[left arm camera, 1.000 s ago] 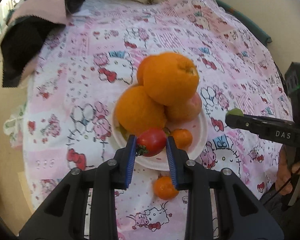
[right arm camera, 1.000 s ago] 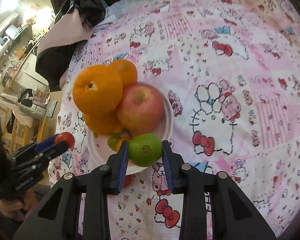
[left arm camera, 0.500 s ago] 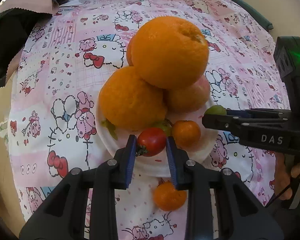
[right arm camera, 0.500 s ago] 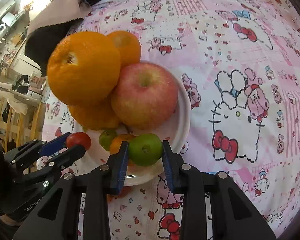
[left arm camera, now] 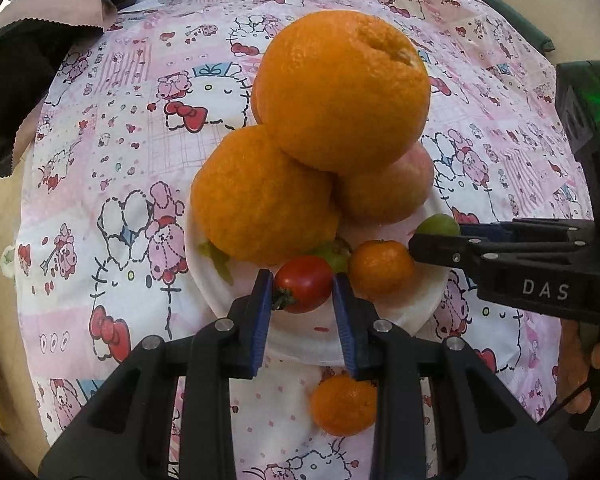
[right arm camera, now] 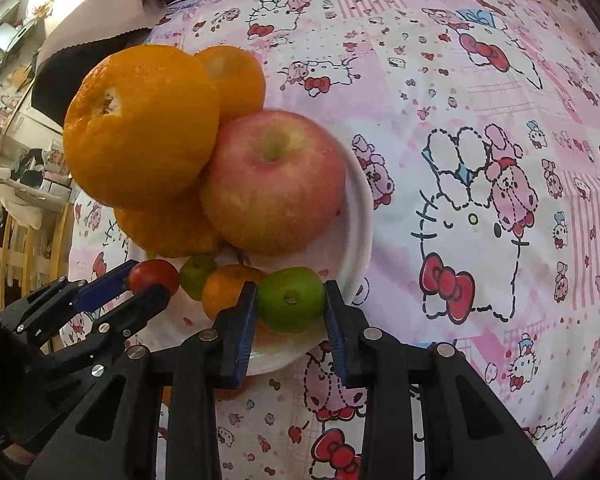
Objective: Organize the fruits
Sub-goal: 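Carry the tomato and lime onto the plate and open both tools, then lift both tools away from the plate toward the loose mandarin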
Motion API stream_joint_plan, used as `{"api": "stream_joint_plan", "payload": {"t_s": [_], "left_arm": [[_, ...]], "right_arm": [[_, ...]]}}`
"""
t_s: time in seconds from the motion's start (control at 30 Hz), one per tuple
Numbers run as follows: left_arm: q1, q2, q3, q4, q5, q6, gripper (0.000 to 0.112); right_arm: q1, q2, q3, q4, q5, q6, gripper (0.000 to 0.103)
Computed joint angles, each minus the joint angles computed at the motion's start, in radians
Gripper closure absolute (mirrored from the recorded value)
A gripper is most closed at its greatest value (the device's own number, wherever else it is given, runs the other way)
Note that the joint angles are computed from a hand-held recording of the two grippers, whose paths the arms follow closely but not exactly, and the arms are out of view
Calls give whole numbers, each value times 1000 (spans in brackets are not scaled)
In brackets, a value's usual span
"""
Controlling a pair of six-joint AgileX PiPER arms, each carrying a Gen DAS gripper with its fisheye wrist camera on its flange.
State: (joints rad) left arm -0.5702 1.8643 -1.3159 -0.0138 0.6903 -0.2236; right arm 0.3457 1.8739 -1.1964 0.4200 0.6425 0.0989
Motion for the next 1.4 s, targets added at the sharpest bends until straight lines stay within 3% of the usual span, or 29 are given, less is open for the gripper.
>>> {"api": "stream_joint_plan", "payload": {"t_s": [0.2, 0.27, 0.37, 0.57, 0.63, 1.03, 1.23, 1.3, 1.4], "left_arm": [[-5, 5, -11, 21, 19, -16, 85], [-7, 9, -18, 34, 32, -24, 74], [-9, -4, -5, 48, 20, -43, 54], [-19, -11, -2, 86, 32, -74, 43], [-15, -18, 4, 79, 27, -77, 42], [3, -126, 78, 65, -44, -81, 42], [-3, -219, 137, 138, -82, -155, 42], [3, -239, 148, 139, -86, -153, 41], [11, -281, 181, 161, -101, -184, 30]], "right_arm": [[-1, -3, -3, 9, 7, -10, 66], [-1, -7, -7, 4, 11, -3, 65], [-13, -22, 3, 40, 6, -20, 45], [-1, -47, 2, 5, -2, -2, 26], [11, -56, -1, -44, -4, 35, 14], [13, -178, 76, -105, -64, 139, 13], [24, -279, 135, -158, -95, 228, 13], [29, -309, 159, -165, -110, 248, 12], [32, -349, 205, -165, -131, 288, 12]]}}
